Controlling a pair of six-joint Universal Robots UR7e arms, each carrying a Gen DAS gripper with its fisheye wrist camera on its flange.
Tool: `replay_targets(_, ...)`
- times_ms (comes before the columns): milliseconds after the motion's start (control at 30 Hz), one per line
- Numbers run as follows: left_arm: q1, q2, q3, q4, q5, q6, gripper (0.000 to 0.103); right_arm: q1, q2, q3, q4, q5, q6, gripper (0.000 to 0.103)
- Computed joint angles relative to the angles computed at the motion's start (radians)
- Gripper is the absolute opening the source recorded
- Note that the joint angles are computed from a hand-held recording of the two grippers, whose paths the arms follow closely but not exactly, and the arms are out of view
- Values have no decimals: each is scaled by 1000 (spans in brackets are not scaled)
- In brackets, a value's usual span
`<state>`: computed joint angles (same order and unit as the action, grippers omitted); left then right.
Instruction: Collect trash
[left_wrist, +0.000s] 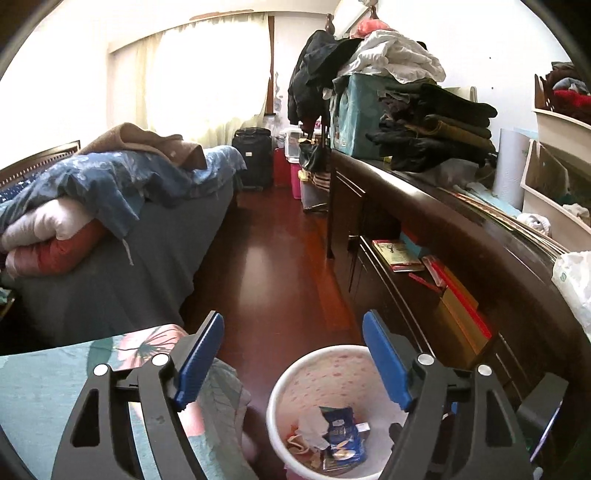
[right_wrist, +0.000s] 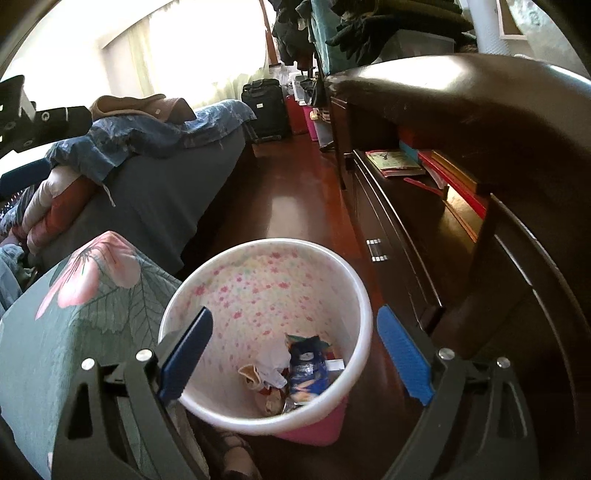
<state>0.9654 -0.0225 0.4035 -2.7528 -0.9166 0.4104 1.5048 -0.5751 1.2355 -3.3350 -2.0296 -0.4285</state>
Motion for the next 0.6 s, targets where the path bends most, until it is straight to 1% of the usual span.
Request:
replay_targets(100,-6,-52,98,-58,21,6,80,11,-13,30,-20,-22,-10,93)
replay_targets(167,-10,-85,159,-97,36,11,85,22,-22,50,-35,-49,-17,93)
replay_targets(267,-18,-156,289,-184,69,25,89,44,-49,97,-33,-83,-7,94)
replay_targets(300,-22,-193,357,-228,87,34,91,50,-56,111,-34,-89,-3,95)
replay_targets(367,-28,-241,446,-288,119,44,96,66,-75,150,-37,-104,2,96)
replay_targets(400,-34,-283,524,-341,142,53,97,79,-86,176,-38,-110,0,97)
replay_targets(433,-36,-307,566,-371,157,57,99,88,-93,193,-39,-114,-2,97)
replay_targets(500,-43,-373,678,-426,196,54,99,116,-104,233,-52,-125,-13,99)
replay_targets(600,-54,-473,835,-469,260,21,99,165,-114,288,-69,-144,-27,99)
